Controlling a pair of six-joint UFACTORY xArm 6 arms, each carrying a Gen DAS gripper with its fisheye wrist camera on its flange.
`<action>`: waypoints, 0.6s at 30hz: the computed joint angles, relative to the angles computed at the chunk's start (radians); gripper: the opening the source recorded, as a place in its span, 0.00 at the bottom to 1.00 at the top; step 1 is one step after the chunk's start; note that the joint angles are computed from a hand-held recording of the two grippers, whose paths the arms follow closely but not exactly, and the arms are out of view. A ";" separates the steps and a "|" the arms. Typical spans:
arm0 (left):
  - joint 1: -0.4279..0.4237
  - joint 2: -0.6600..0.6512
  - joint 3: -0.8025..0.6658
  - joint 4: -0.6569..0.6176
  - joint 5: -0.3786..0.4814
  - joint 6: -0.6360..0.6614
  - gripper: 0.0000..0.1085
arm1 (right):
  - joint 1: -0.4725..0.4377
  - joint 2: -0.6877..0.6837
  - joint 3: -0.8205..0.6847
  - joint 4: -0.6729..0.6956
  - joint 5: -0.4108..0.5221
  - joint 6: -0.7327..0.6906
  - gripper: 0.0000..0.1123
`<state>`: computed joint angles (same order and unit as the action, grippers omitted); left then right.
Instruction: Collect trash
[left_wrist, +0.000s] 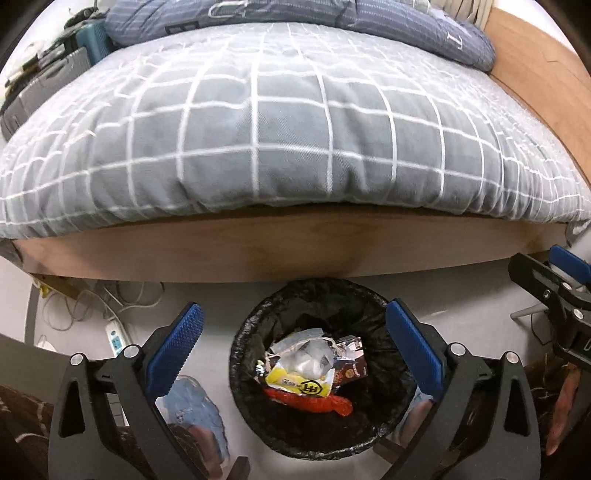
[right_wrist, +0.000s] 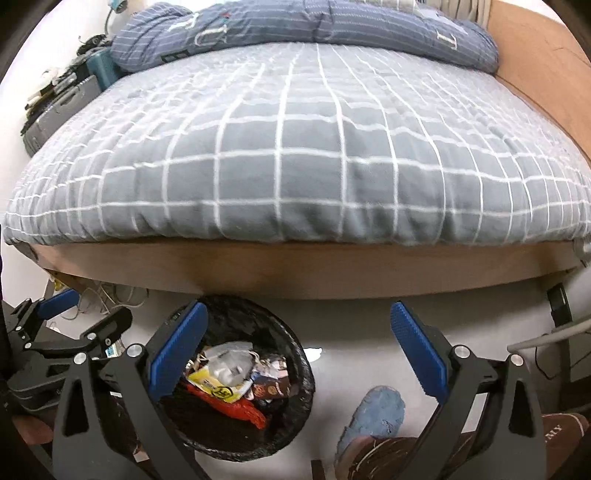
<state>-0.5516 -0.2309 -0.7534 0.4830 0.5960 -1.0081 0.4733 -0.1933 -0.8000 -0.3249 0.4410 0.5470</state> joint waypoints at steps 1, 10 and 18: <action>0.001 -0.017 0.000 -0.011 0.008 0.008 0.90 | 0.006 -0.009 -0.004 -0.013 0.003 0.006 0.85; -0.025 -0.195 -0.047 0.029 0.140 0.003 0.89 | 0.049 -0.129 -0.067 -0.088 0.085 0.055 0.85; -0.116 -0.317 -0.133 0.100 0.277 -0.017 0.90 | 0.125 -0.263 -0.141 -0.188 0.259 0.135 0.85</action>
<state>-0.6677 -0.5481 -0.8865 0.5827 0.8728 -1.0254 0.5987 -0.4565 -0.9413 -0.5134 0.6996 0.6823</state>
